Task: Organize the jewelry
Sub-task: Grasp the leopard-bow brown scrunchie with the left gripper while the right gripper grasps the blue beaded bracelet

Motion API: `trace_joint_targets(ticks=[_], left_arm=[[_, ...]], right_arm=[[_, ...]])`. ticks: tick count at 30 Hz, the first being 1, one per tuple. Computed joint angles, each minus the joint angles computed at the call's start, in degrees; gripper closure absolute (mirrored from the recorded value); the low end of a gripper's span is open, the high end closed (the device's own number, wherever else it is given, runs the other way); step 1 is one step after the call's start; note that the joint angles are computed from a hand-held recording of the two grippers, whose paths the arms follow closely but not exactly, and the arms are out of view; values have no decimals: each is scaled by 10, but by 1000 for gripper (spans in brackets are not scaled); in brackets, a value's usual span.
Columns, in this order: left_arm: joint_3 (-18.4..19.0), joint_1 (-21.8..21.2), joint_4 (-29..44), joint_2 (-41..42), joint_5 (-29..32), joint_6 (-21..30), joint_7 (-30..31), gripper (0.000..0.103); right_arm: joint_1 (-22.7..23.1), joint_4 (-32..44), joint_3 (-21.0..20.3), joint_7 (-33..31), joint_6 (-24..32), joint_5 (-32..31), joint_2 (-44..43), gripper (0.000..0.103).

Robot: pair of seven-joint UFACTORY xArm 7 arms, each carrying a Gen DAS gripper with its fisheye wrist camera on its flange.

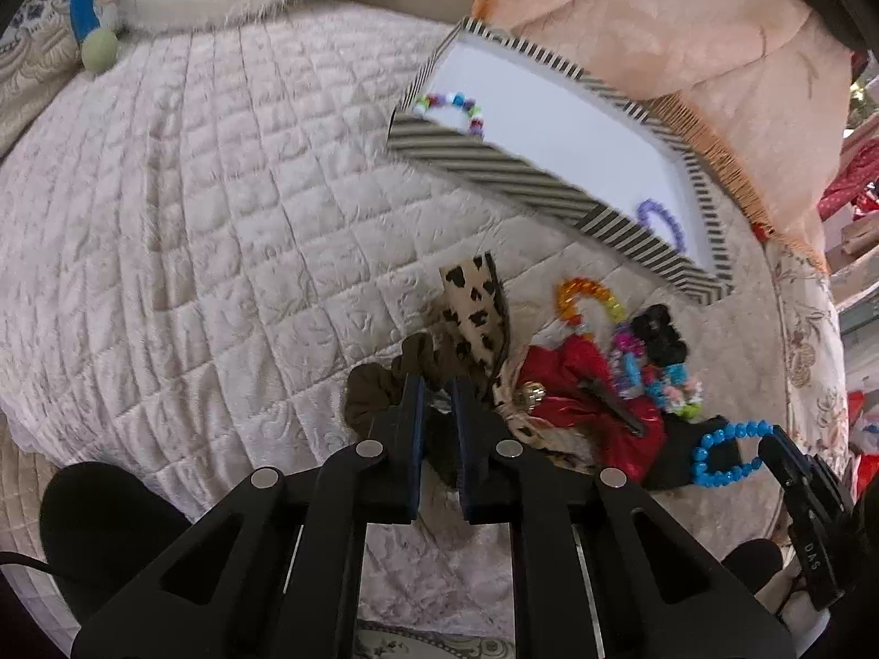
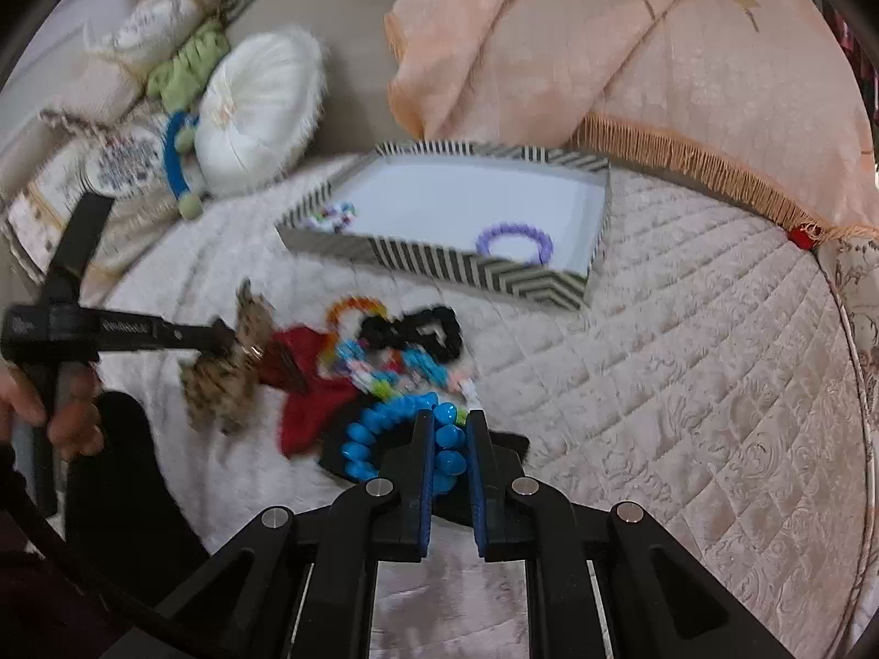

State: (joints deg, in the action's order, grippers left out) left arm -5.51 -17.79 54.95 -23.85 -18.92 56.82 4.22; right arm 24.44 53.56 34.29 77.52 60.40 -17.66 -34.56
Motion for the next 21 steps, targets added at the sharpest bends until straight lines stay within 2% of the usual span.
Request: trace_joint_targets(ticks=[9,12,13,14,16,18,21], left_arm=[[13,-1,15,-21,-14,5,16,95],[14,4,20,-13,-19,18,0,94],[13,6,23,-6,-19,24,-5,87],[11,9,23,-2,-16,26,-10,69],[8,10,14,-2,-17,18,-16,52],[2,12,9,6,-8,10,-21,52],[-17,21,3,19,36,-10,-49,52]], right_arm=[[-13,33,15,5,11,-19,-3,93],[-17,36,16,7,9,-18,-9,93],[-18,36,17,6,9,-18,-11,93],[-18,37,17,6,8,-17,-13,93],[-19,36,18,5,3,-13,-15,93],[-21,37,21,4,1,-11,-14,93],[-21,36,21,3,-7,-8,-15,93]])
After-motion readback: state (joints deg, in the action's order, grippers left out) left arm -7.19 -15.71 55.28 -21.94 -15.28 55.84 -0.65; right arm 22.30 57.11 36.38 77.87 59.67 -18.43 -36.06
